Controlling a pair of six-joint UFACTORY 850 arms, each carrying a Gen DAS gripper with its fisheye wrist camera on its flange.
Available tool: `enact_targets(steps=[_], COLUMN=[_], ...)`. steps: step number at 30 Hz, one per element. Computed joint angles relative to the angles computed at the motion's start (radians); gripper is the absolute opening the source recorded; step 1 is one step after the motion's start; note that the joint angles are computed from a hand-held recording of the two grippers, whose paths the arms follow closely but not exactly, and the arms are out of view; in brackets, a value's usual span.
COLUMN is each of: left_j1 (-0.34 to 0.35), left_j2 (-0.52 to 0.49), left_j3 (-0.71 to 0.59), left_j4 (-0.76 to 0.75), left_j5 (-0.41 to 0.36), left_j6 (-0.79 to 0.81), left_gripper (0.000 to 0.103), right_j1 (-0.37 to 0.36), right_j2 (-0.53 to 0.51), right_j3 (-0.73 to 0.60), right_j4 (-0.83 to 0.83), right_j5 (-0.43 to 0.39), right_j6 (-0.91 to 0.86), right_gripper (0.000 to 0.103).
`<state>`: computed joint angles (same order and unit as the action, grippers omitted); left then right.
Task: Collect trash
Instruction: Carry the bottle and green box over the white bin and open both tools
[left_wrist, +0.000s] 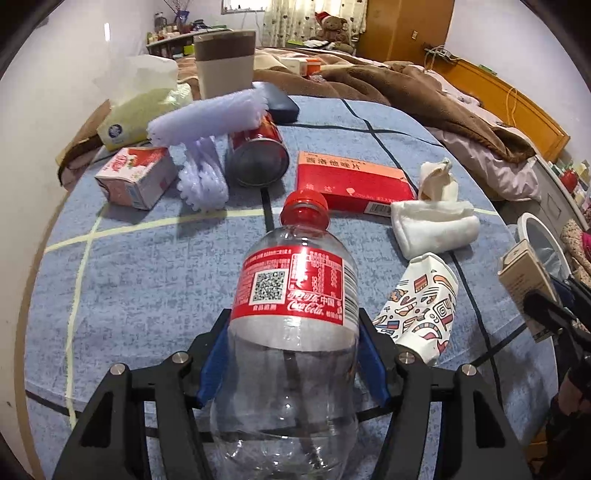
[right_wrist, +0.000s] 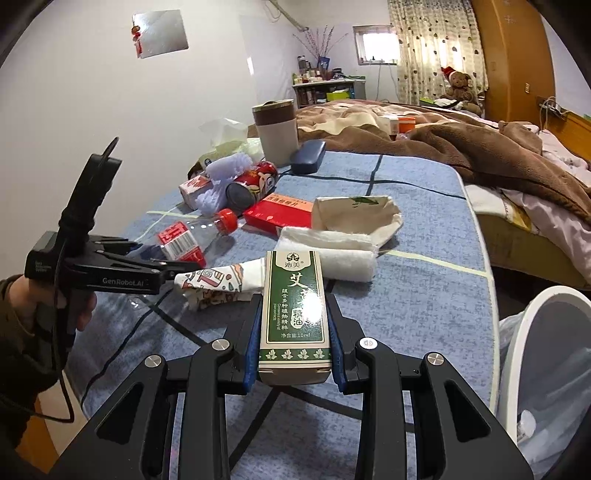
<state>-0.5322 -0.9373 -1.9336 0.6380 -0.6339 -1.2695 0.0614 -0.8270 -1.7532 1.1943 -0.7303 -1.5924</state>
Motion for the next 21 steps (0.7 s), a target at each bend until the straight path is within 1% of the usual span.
enact_targets(steps=[3, 5, 10, 13, 16, 18, 21], left_j1=[-0.01, -0.023, -0.055, -0.072, -0.089, -0.099, -0.11], left_j2=[0.024, 0.032, 0.058, 0.053, 0.026, -0.002, -0.048], left_j3=[0.03, 0.029, 0.032, 0.004, -0.053, -0.107, -0.189], left_j4=[0.053, 0.095, 0.206, 0.245, 0.253, 0.243, 0.206], left_j5=[0.014, -0.014, -0.021, -0.018, -0.007, -0.017, -0.007], left_j6=[-0.053, -0.079, -0.165, -0.182, -0.173, -0.14, -0.076], left_gripper=[0.065, 0.065, 0.065, 0.065, 0.065, 0.065, 0.065], right_j1=[-0.006, -0.011, -0.028, -0.04, -0.056, -0.068, -0.084], right_j2=[0.004, 0.01, 0.032, 0.048, 0.062, 0.071, 0.081], right_j3=[0.005, 0.013, 0.037, 0.054, 0.071, 0.08, 0.091], right_j4=[0.02, 0.038, 0.099, 0.136, 0.176, 0.194, 0.229], right_j5=[0.001, 0.005, 0.027, 0.043, 0.058, 0.076, 0.089], right_j6=[-0.009, -0.02, -0.052, -0.072, -0.095, -0.102, -0.117], right_gripper=[0.032, 0.032, 0.032, 0.032, 0.032, 0.032, 0.032])
